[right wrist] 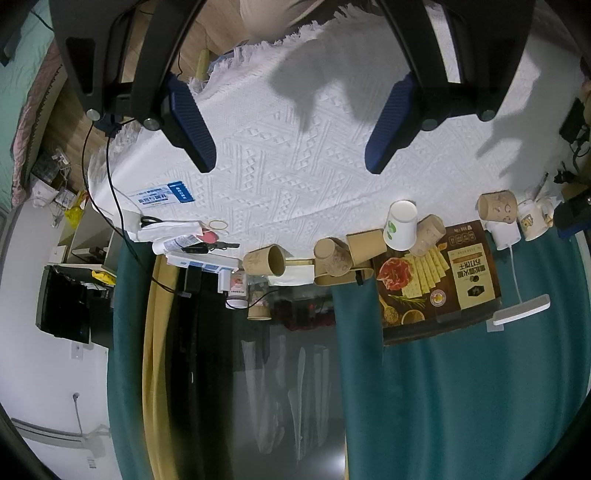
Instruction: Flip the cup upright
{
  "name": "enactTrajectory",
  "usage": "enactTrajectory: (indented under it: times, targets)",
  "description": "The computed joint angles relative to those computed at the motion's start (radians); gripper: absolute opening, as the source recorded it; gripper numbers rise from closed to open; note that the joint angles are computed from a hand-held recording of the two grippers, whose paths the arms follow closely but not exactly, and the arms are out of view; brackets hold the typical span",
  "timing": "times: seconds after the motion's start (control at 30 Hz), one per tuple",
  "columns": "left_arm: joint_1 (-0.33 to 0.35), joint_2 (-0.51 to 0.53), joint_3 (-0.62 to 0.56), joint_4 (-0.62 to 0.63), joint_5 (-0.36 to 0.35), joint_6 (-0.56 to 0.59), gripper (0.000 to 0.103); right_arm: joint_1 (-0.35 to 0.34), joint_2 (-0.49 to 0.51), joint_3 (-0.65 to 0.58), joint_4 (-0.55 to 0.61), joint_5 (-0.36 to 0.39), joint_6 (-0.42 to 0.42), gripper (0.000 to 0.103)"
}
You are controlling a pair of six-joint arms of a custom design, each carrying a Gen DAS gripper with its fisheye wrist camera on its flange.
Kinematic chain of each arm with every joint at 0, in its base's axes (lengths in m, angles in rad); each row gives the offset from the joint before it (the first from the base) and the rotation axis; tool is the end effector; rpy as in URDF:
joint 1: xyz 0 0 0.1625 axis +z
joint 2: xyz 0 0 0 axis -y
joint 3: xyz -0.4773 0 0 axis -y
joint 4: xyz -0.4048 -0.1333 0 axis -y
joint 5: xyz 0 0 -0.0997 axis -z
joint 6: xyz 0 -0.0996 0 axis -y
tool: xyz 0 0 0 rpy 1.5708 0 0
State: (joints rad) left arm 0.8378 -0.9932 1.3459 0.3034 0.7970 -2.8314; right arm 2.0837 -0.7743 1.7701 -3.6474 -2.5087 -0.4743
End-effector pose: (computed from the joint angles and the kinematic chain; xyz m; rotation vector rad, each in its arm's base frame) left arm -0.2748 -0.6085 0.3001 0.7357 2.1929 -1.2852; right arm 0.3702 -0.5493 0.2168 0.4029 -2.0027 1.1916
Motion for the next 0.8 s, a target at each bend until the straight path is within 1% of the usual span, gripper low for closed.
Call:
enactTrajectory:
  times: [0.67,0.7,0.8]
  targets:
    - [-0.007,-0.005,0.014,-0.009,0.0,0.005,0.099,-0.001,-0.004,0.011,-0.01,0.004,0.003,0.081]
    - [-0.01,-0.005,0.015,-0.011,-0.002,0.007,0.099,0.0,-0.021,0.018,0.002,0.006,0.009,0.081]
    - [-0.013,-0.001,0.011,-0.009,-0.006,0.008,0.099,0.002,-0.025,0.017,0.01,0.003,0.015,0.081]
